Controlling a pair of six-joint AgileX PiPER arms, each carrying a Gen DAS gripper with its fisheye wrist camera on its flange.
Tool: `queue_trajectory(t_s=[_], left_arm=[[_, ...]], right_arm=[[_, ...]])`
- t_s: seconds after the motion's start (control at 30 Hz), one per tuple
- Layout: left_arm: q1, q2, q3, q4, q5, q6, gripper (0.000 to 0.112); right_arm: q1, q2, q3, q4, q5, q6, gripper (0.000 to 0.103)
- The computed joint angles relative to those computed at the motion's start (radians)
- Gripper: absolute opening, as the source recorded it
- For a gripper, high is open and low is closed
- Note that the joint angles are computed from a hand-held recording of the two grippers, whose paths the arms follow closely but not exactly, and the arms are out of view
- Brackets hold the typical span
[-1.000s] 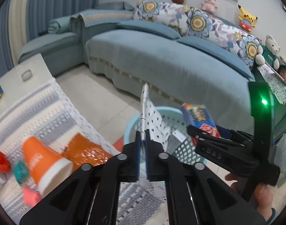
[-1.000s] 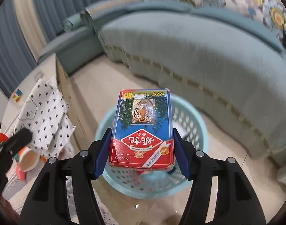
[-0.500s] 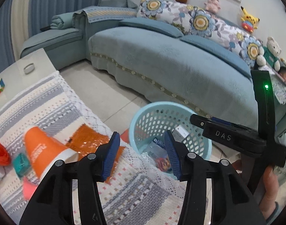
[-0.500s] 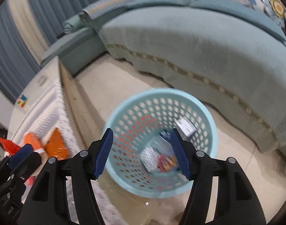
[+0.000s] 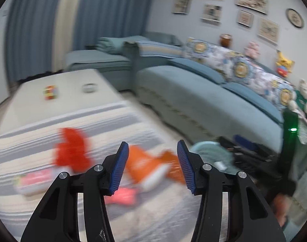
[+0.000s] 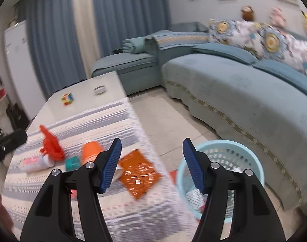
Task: Collect trash
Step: 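Grasp the pink drink bottle with the left tool while the right tool grasps the pink packet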
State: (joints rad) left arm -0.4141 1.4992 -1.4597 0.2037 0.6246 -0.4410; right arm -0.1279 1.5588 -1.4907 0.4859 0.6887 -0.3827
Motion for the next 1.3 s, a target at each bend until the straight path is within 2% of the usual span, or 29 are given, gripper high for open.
queue_trajectory(t_s=[0.13,0.2,0.27,0.37,0.43,0.53,0.6,0.7,0.77,0.93,1.07,1.17,1.3], left_arm=[[0.274,-0.056,0.097,-0.177,0.028,0.201,0.048],[0.4,-0.029,0.106,-0.246,0.046,0.293,0.048],[0.528,0.023,0.096,-0.354,0.061,0.412,0.047],[0.687,0.139,0.021,-0.566,0.136,0.587,0.047],[0.735,0.201,-0.021,-0.591,0.167,0.604,0.047],[0.765,0.235,-0.041,-0.664,0.207,0.677,0.047],[0.755,0.241,-0.055,-0.649,0.232,0.69,0.047],[0.754,0.255,-0.08,-0.656,0.304,0.704,0.047],[0.757,0.233,-0.047,-0.676,0.323,0.733,0.047],[0.724,0.115,0.111,-0.675,0.312,0.801,0.047],[0.663,0.063,0.165,-0.647,0.294,0.8,0.049],[0.614,0.089,0.142,-0.612,0.275,0.759,0.05],[0.558,0.137,0.126,-0.602,0.251,0.723,0.051]], right_arm=[[0.112,0.005,-0.001,-0.095,-0.019,0.072,0.059],[0.179,0.01,-0.002,-0.196,-0.041,0.148,0.053],[0.23,0.017,0.003,-0.262,-0.055,0.197,0.051],[0.275,0.048,-0.013,-0.313,-0.051,0.243,0.051],[0.299,0.061,-0.017,-0.358,-0.051,0.283,0.051],[0.32,0.086,-0.03,-0.426,-0.049,0.352,0.051],[0.326,0.091,-0.033,-0.439,-0.046,0.367,0.051],[0.321,0.092,-0.031,-0.413,-0.039,0.345,0.051],[0.319,0.093,-0.031,-0.393,-0.032,0.327,0.051],[0.288,0.123,-0.066,-0.291,0.029,0.238,0.051],[0.251,0.164,-0.096,-0.156,0.097,0.111,0.051],[0.225,0.199,-0.119,-0.044,0.165,0.036,0.051],[0.248,0.195,-0.106,-0.035,0.15,-0.002,0.051]])
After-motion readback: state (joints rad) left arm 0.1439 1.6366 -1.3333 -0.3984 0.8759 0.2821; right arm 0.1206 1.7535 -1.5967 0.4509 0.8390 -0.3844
